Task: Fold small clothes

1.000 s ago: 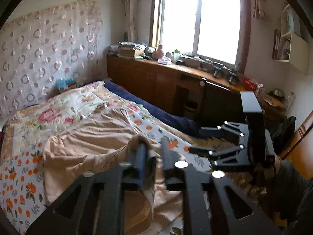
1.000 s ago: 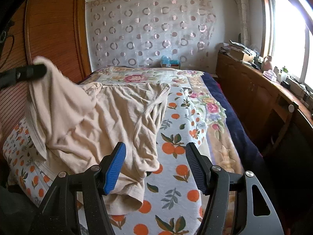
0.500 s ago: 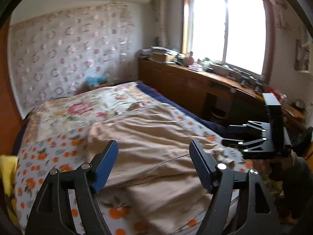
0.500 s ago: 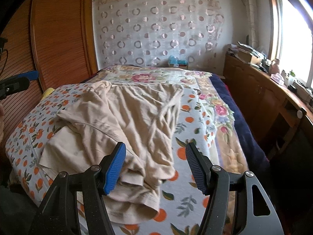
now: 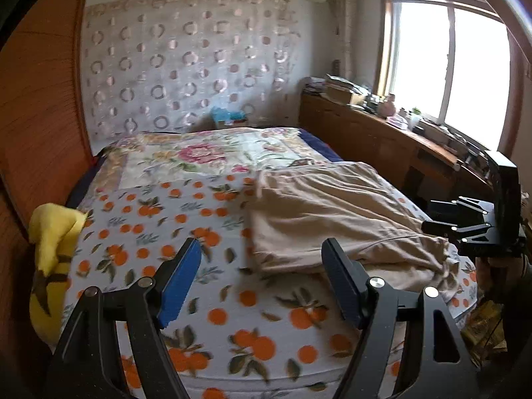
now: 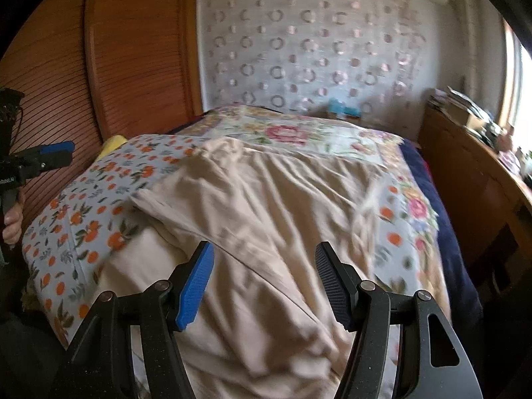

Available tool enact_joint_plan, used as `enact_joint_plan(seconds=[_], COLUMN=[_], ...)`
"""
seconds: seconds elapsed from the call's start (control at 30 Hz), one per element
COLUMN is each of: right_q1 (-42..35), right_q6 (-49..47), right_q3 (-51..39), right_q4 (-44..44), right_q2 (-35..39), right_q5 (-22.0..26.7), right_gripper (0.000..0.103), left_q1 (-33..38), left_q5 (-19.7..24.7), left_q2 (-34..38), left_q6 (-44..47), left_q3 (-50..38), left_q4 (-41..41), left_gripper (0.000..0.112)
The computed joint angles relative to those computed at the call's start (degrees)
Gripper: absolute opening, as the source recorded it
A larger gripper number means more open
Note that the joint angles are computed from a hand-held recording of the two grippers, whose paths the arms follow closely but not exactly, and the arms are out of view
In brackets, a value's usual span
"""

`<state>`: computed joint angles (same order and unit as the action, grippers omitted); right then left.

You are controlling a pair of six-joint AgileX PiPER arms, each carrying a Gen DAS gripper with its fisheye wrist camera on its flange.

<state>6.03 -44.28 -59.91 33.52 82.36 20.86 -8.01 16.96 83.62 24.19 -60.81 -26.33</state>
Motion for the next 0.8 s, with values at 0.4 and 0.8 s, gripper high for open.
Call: enact_joint_plan(seconds=[0.4, 0.8], right_q1=[10.6, 17.3], right_q6=[11.7, 15.9], right_q3=[-25.4, -57.6], right_q4=[-13.8, -20.2], right_q2=[20.6, 42.5], right_q5=[8.3, 28.7], right_gripper=[0.065, 0.065], left_q1=[5.8, 8.2], left_q5=[-0.3, 0.1], left_q2=[0.0, -0.6], left_q6=[11.8, 21.2], left_q3=[2.6, 5.1], left_q4=[-11.5, -20.7], left_gripper=[0.076, 0.076])
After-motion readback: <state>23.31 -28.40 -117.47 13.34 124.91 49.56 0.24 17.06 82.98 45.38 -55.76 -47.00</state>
